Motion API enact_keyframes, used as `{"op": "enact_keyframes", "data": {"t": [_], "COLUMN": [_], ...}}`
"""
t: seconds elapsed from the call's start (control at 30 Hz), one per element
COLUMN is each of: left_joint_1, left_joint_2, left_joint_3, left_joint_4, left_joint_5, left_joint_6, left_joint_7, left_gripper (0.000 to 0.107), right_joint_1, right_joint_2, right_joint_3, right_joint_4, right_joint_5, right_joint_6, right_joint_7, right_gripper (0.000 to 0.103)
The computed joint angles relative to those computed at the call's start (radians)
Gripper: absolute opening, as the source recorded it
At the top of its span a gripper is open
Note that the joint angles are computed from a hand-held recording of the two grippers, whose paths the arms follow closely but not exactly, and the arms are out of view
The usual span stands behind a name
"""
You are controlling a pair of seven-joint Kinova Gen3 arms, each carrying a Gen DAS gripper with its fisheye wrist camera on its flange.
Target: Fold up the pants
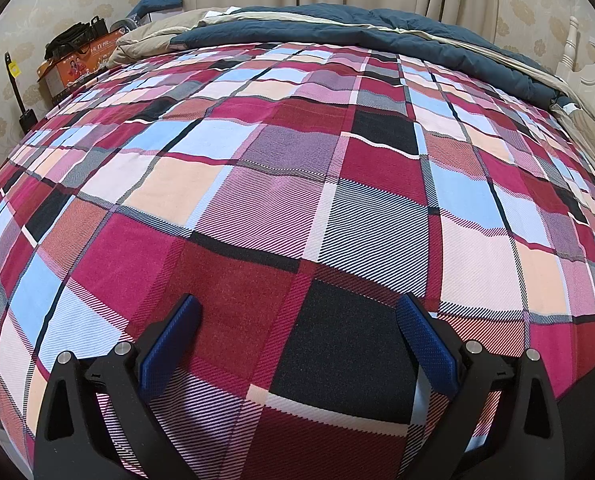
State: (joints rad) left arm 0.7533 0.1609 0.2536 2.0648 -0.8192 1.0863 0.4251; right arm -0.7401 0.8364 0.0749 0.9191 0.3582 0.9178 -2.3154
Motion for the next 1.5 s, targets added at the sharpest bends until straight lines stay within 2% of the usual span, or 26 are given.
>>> {"op": "enact_keyframes", "data": {"t": [1.2, 1.37, 1.43, 1.5], "left_joint_1": [0.002, -0.004, -0.025, -0.018], "left_joint_2": [0.001, 0.006, 0.008, -0.007], "left_joint_3": [0.001, 0.0, -0.002, -0.012], "left_joint_4": [0.001, -0.007, -0.01, 0.008], "left_joint_5": [-0.002, 0.004, 0.012, 0.001], "left_joint_6": [0.002, 0.006, -0.009, -0.029], "left_joint_7": [0.006, -0.011, -0.033, -0.01], "left_gripper": [0.098, 0.098, 0.099, 0.099], "right_joint_1": [0.001, -0.01, 0.016, 0.023], "right_joint_2": [0.0, 0.038, 0.056, 0.078], "right_joint_3": [-0.002, 0.003, -0.017, 0.001], "right_joint_4": [-0.003, -0.078, -0.125, -0.188], "right_joint_5": [-0.002, 0.01, -0.01, -0.008], "right_joint_6": [0.003, 0.072, 0.071, 0.077], "right_joint_7": [0.001, 0.03, 0.074, 0.083], "right_gripper": [0.101, 0.101, 0.101, 0.101]}}
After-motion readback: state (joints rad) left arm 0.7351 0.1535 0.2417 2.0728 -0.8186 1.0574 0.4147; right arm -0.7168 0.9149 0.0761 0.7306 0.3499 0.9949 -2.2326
